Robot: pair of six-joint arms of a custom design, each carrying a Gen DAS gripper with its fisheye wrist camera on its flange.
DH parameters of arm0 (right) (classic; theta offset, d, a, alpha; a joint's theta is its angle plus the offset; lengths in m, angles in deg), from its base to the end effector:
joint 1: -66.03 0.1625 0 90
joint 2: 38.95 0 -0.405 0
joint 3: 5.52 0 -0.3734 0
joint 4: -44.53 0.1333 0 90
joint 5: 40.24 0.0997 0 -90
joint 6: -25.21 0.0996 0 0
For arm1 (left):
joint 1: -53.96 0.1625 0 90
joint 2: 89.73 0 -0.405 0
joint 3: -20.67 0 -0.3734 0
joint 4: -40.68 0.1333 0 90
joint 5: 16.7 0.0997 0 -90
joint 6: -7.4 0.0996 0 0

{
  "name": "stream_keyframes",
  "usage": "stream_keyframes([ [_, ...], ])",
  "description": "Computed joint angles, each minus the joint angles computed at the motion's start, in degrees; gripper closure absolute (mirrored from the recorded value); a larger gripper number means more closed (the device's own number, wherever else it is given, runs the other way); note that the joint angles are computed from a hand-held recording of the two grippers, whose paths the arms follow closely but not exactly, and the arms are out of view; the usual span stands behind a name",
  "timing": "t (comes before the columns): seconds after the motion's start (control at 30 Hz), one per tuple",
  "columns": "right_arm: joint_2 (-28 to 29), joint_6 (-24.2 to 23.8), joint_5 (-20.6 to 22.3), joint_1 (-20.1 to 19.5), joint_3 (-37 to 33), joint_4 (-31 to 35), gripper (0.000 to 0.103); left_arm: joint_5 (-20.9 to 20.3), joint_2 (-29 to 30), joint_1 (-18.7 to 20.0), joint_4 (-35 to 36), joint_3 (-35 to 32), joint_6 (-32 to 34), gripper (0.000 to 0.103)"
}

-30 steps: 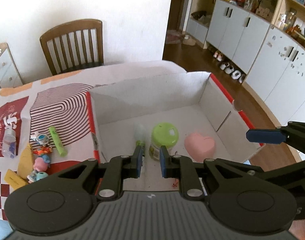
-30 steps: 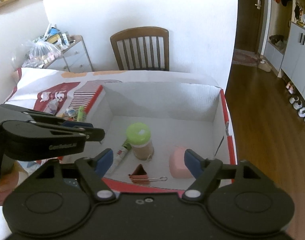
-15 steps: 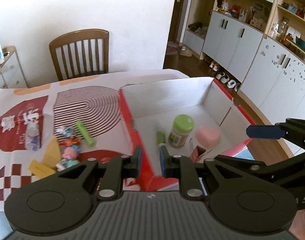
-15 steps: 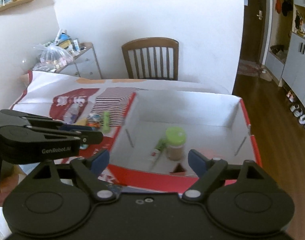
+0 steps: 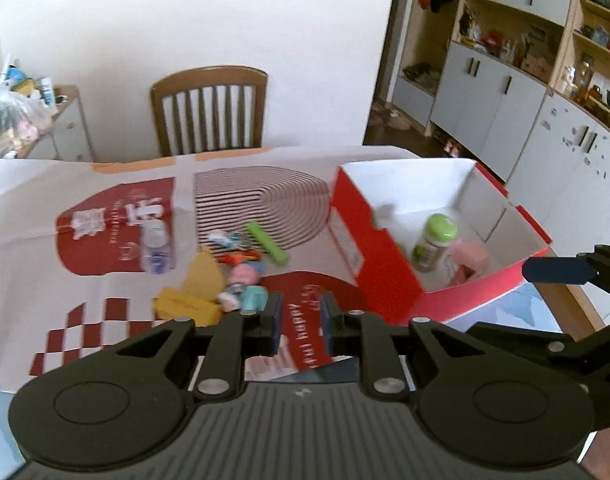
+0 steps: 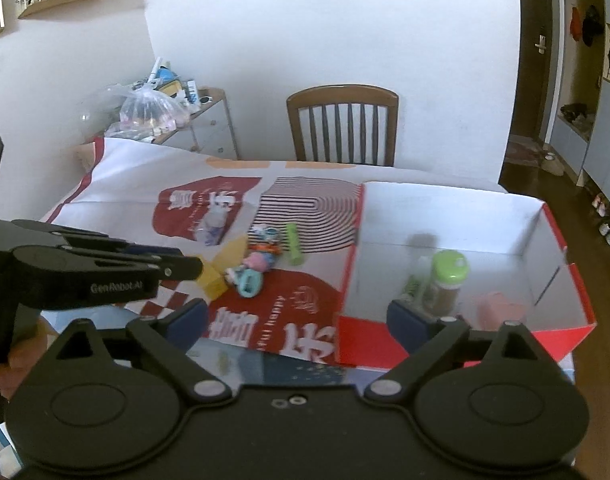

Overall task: Organize rigid objects
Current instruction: 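Withdraw both tools from the shoebox toward the remaining table items, then grasp the yellow box with the left tool while the right tool grasps the teal sharpener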

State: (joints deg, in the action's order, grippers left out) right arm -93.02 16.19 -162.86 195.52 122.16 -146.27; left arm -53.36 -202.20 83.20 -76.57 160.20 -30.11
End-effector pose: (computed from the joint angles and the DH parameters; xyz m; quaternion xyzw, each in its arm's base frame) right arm 0.3604 -0.3121 0.1032 0.3230 -0.8776 0.2894 0.2041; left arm -0.1381 -0.3216 0.3077 0.1793 0.8754 -0.3404 0.2926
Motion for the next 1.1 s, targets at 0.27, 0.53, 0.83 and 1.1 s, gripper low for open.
stream_keyframes([
  [0.27, 4.8, 3.3, -1.2, 2.5, -3.1, 0.6, 0.007, -0.3, -8.5, 2.0, 6.0, 0.5, 1.2, 0.071],
  [0.53, 9.7, 4.3, -0.9, 2.4, -7.2, 1.9, 0.006, -1.1, -12.4, 7.0, 0.3, 3.1, 8.4, 0.035],
  [0.83, 15.6, 3.8, -2.2, -0.1, -13.1, 4.0, 0.006, -3.3, -6.3, 17.1, -20.9, 6.2, 22.4, 0.020],
  [1.1, 20.1, 3.5, -2.9, -2.3, -18.2, 7.4, 0.007, -6.0, 5.2, 26.0, -43.6, 7.0, 36.8, 0.009],
])
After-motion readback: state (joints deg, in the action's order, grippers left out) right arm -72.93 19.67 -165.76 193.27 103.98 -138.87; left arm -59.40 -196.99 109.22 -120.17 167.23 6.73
